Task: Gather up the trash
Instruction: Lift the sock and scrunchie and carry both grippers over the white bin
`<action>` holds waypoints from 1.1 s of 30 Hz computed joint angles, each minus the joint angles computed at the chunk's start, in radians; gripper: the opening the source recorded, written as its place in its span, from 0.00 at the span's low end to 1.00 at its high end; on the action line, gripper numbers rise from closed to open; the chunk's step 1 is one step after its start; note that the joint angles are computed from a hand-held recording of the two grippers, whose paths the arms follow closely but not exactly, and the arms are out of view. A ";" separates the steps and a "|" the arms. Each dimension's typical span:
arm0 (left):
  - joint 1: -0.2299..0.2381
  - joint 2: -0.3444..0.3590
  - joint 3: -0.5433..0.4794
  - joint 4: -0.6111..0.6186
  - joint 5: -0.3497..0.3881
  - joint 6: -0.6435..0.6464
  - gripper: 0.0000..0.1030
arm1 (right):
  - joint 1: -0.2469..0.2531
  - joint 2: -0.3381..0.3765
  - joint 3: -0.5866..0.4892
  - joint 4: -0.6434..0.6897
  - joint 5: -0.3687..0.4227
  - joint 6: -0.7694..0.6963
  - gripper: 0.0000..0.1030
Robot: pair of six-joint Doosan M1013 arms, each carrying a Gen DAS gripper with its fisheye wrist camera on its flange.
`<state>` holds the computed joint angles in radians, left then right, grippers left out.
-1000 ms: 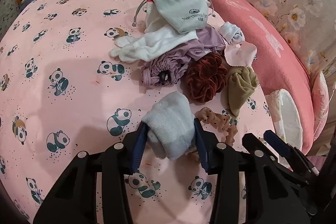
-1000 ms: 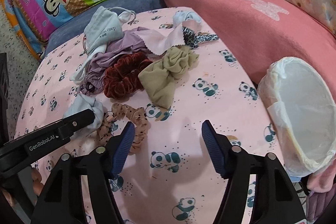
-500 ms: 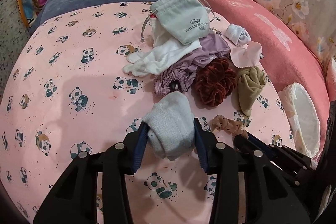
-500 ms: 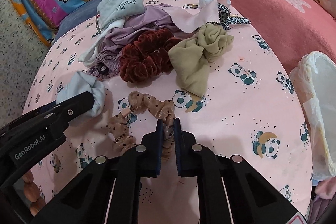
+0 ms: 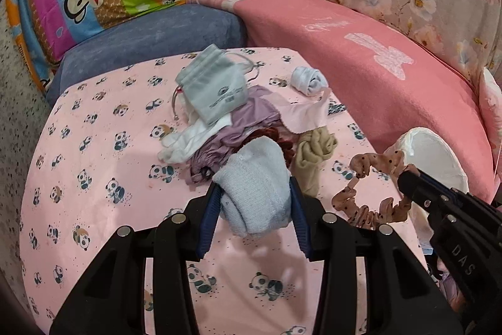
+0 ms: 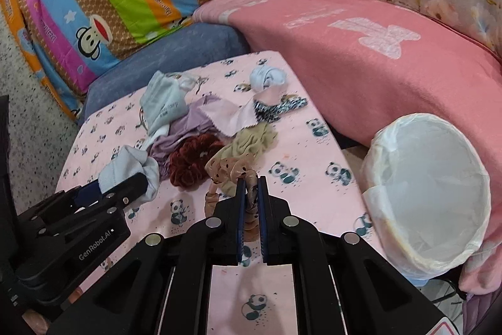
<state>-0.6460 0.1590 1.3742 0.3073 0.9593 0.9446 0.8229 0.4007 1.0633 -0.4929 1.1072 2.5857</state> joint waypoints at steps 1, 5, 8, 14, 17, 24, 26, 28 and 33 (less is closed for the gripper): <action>-0.008 0.004 -0.011 0.004 -0.001 0.005 0.39 | -0.001 -0.009 0.004 -0.015 0.001 0.010 0.08; -0.042 0.024 -0.055 0.015 -0.008 0.036 0.39 | -0.011 -0.059 0.042 -0.086 0.005 0.062 0.08; -0.068 0.045 -0.094 0.019 -0.013 0.065 0.39 | -0.021 -0.097 0.074 -0.134 0.015 0.104 0.08; -0.112 0.089 -0.168 0.021 -0.024 0.128 0.39 | -0.051 -0.167 0.146 -0.204 0.035 0.185 0.08; -0.131 0.114 -0.203 0.015 -0.022 0.158 0.39 | -0.070 -0.202 0.188 -0.219 0.043 0.214 0.08; -0.164 0.172 -0.280 -0.010 -0.004 0.216 0.39 | -0.110 -0.251 0.260 -0.230 0.058 0.251 0.09; -0.171 0.188 -0.299 -0.014 0.006 0.230 0.39 | -0.122 -0.262 0.278 -0.225 0.058 0.259 0.09; -0.176 0.199 -0.314 -0.024 0.011 0.245 0.39 | -0.130 -0.269 0.290 -0.221 0.060 0.264 0.09; -0.188 0.227 -0.350 -0.031 0.028 0.268 0.40 | -0.147 -0.283 0.319 -0.211 0.059 0.278 0.10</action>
